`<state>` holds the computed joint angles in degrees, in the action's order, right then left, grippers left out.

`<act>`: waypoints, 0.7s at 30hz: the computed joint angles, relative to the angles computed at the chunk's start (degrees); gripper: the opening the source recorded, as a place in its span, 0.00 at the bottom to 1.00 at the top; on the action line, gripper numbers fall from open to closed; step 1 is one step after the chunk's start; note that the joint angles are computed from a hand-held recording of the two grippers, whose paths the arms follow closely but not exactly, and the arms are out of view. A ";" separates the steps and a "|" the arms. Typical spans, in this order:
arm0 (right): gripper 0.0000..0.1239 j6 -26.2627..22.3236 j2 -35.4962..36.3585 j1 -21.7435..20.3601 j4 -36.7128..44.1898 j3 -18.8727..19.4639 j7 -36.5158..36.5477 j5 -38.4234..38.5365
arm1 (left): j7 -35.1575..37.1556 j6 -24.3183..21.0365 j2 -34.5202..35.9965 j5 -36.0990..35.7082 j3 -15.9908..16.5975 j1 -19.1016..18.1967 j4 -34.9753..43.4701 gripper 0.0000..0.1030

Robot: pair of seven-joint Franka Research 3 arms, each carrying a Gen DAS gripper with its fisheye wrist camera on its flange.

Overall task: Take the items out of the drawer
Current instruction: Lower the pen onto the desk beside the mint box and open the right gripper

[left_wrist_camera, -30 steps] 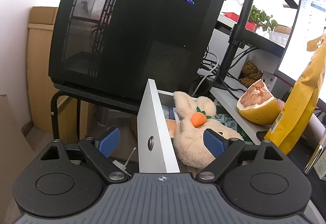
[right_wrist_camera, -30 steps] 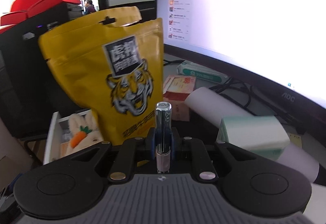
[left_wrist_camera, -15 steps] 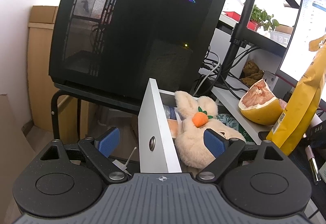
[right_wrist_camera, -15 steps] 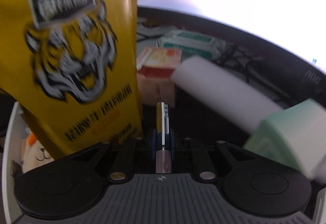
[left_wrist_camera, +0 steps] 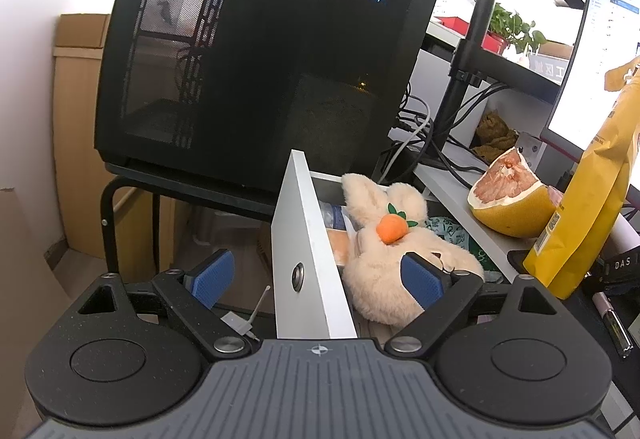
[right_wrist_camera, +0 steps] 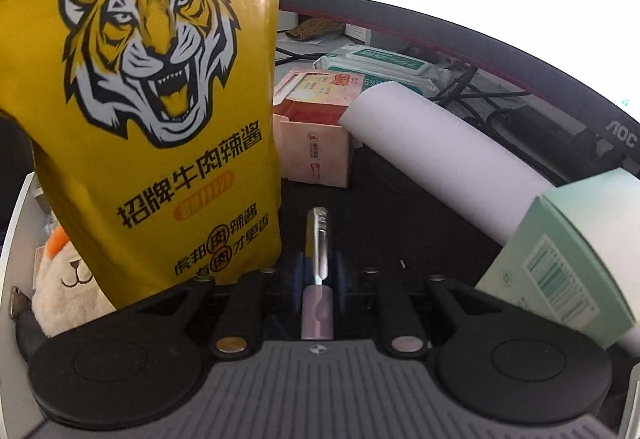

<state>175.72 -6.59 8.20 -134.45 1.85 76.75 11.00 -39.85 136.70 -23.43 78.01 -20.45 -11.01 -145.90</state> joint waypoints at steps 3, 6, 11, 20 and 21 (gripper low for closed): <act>0.15 -0.19 -1.01 1.48 -0.93 -1.19 -2.93 3.04 | 0.31 -0.14 0.26 0.04 -0.04 -0.04 0.18 0.91; 0.20 -0.40 -2.25 2.96 -2.00 -2.25 -6.38 6.36 | 0.70 -0.35 0.43 -0.14 -0.06 -0.16 0.30 0.91; 0.27 0.10 -3.42 3.56 -3.04 -2.25 -9.13 8.65 | 1.19 0.01 0.63 -0.47 0.15 -0.34 0.38 0.91; 0.40 1.51 -7.14 9.07 -6.57 -5.76 -18.57 18.30 | 1.04 1.43 0.73 -0.37 0.24 -0.11 0.32 0.92; 0.40 1.90 -7.43 9.32 -6.82 -5.70 -19.11 18.59 | 1.06 1.50 0.76 -0.38 0.25 -0.10 0.32 0.92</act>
<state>177.62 -14.02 17.53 -141.26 -3.86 57.64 29.59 -38.79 138.20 -22.67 77.63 -20.20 -11.11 -145.59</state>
